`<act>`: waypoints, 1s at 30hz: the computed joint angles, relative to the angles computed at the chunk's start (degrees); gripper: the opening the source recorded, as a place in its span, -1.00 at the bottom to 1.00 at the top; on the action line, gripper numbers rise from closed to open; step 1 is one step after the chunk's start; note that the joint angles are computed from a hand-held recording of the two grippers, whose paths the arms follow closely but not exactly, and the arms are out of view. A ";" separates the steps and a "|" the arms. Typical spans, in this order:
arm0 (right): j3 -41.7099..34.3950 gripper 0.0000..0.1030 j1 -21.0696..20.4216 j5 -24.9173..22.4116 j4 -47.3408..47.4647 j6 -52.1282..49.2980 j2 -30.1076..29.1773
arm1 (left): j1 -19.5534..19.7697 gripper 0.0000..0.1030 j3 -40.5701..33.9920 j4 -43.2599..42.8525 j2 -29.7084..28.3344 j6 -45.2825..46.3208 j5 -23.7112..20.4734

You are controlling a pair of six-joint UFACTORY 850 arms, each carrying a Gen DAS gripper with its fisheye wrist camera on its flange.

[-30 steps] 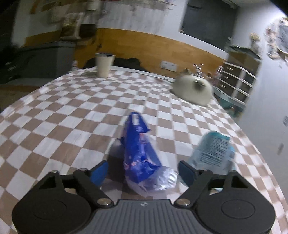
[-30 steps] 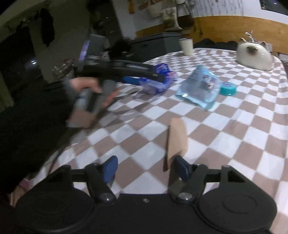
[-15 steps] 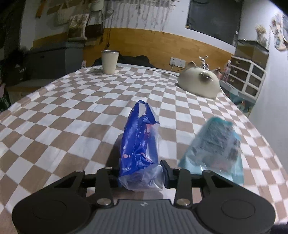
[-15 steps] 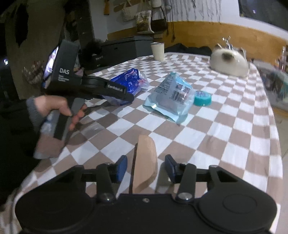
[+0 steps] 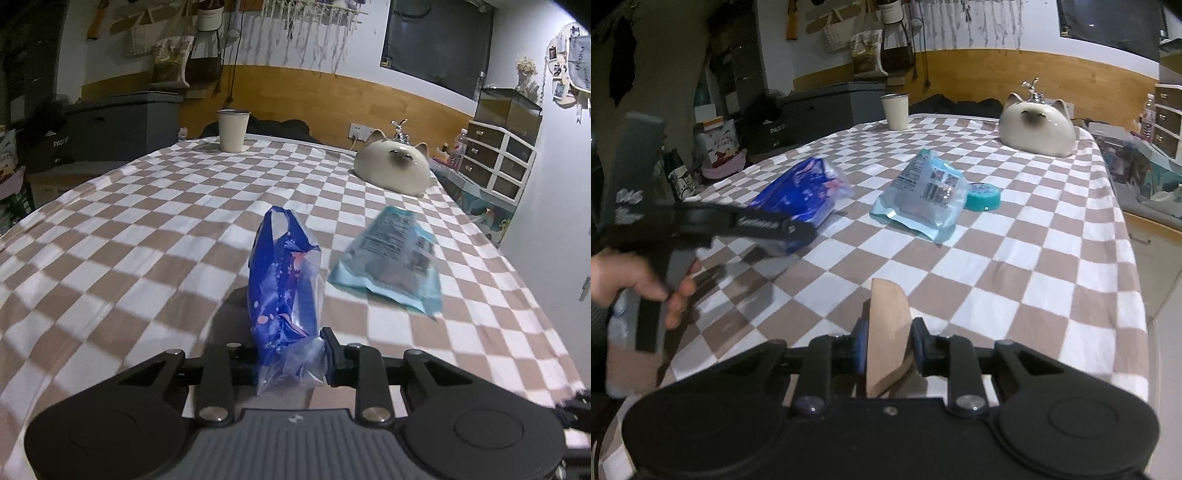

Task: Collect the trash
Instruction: 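Carry the blue bag and wooden stick with both tools over the trash bin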

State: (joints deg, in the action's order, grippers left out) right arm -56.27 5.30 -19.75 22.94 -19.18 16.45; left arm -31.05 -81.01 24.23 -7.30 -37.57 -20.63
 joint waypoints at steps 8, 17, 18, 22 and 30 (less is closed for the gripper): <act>2.98 -0.51 -0.29 0.32 -4.37 4.52 5.41 | -4.51 -0.40 6.58 11.45 8.01 -11.05 -1.61; 6.54 -0.51 -2.15 -0.19 -4.53 5.71 12.23 | -11.15 -0.40 11.89 21.41 14.85 -20.69 -5.85; 6.88 -0.51 -2.64 -0.35 -4.03 5.37 13.04 | -11.99 -0.40 12.30 22.27 15.38 -21.59 -6.39; 8.41 -0.51 -4.09 -0.98 -4.88 6.13 16.59 | -15.24 -0.40 13.82 25.67 17.36 -25.64 -7.91; 11.23 -0.51 -9.36 -3.48 -1.35 2.13 23.09 | -21.90 -0.40 14.58 31.17 18.84 -32.21 -11.04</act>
State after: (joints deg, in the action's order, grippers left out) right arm -45.05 -4.06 -23.23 21.59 -17.05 39.54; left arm -52.95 -66.43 55.40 11.54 -69.78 -31.67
